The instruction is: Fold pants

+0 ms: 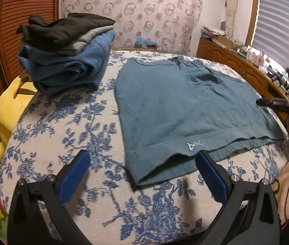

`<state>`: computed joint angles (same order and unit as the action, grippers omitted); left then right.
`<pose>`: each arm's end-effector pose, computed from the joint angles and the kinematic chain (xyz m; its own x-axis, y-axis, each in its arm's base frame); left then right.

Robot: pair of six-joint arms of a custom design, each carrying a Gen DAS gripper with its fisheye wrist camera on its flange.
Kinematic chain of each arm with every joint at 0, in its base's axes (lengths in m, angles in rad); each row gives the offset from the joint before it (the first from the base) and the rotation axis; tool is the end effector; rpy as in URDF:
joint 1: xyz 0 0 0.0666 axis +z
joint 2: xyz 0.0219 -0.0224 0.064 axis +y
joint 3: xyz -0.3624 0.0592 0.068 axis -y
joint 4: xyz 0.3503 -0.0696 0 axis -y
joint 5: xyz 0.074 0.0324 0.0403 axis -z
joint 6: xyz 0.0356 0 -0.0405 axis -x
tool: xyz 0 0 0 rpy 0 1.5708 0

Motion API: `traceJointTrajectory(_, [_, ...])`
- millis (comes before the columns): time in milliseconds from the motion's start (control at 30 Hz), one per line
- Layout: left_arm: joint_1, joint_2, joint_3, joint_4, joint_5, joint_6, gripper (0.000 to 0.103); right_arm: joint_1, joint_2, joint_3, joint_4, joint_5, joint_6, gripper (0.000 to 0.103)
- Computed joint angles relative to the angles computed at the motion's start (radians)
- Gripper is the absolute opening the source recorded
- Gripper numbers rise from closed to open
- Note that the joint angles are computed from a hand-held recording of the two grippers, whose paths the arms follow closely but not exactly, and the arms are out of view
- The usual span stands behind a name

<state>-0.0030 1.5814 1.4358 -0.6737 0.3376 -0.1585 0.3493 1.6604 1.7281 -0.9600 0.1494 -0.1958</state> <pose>0.5136 -0.0137 0.3627 -0.6854 0.1510 -0.7124 0.3414 0.9307 -0.1312 0.5093 0.1794 0.4240 -0.7663 -0.0744 -0.6382 -0.1035 0.9946 0.0084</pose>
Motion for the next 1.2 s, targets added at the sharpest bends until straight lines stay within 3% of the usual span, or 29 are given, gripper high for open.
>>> traceJointTrajectory(167, [0.042, -0.026, -0.016, 0.047, 0.072, 0.069, 0.099, 0.014, 0.018, 0.003, 0.001, 0.017, 0.022, 0.037])
traceJointTrajectory(333, [0.060, -0.023, 0.007, 0.031, 0.084, 0.069, 0.091, 0.008, 0.016, -0.002, 0.001, 0.018, 0.022, 0.042])
traceJointTrajectory(467, [0.059, -0.004, 0.031, -0.009, 0.092, 0.057, 0.071, 0.005, 0.012, -0.011, 0.009, 0.017, 0.019, 0.044])
traceJointTrajectory(667, [0.034, 0.014, 0.040, -0.070, 0.061, 0.023, 0.048, 0.008, 0.015, -0.011, 0.014, 0.021, 0.018, 0.048])
traceJointTrajectory(767, [0.025, 0.018, 0.033, -0.089, 0.039, 0.011, 0.045, 0.012, 0.020, -0.008, 0.015, 0.028, 0.018, 0.048])
traceJointTrajectory(1000, [0.006, -0.002, -0.004, -0.055, -0.018, -0.014, 0.044, 0.012, 0.021, -0.007, 0.015, 0.027, 0.018, 0.049])
traceJointTrajectory(1067, [0.006, -0.003, -0.008, -0.052, -0.009, -0.017, 0.023, 0.011, 0.019, -0.009, 0.016, 0.025, 0.018, 0.049])
traceJointTrajectory(1200, [0.006, -0.010, -0.004, -0.058, 0.010, -0.017, 0.008, 0.011, 0.019, -0.009, 0.017, 0.024, 0.017, 0.049])
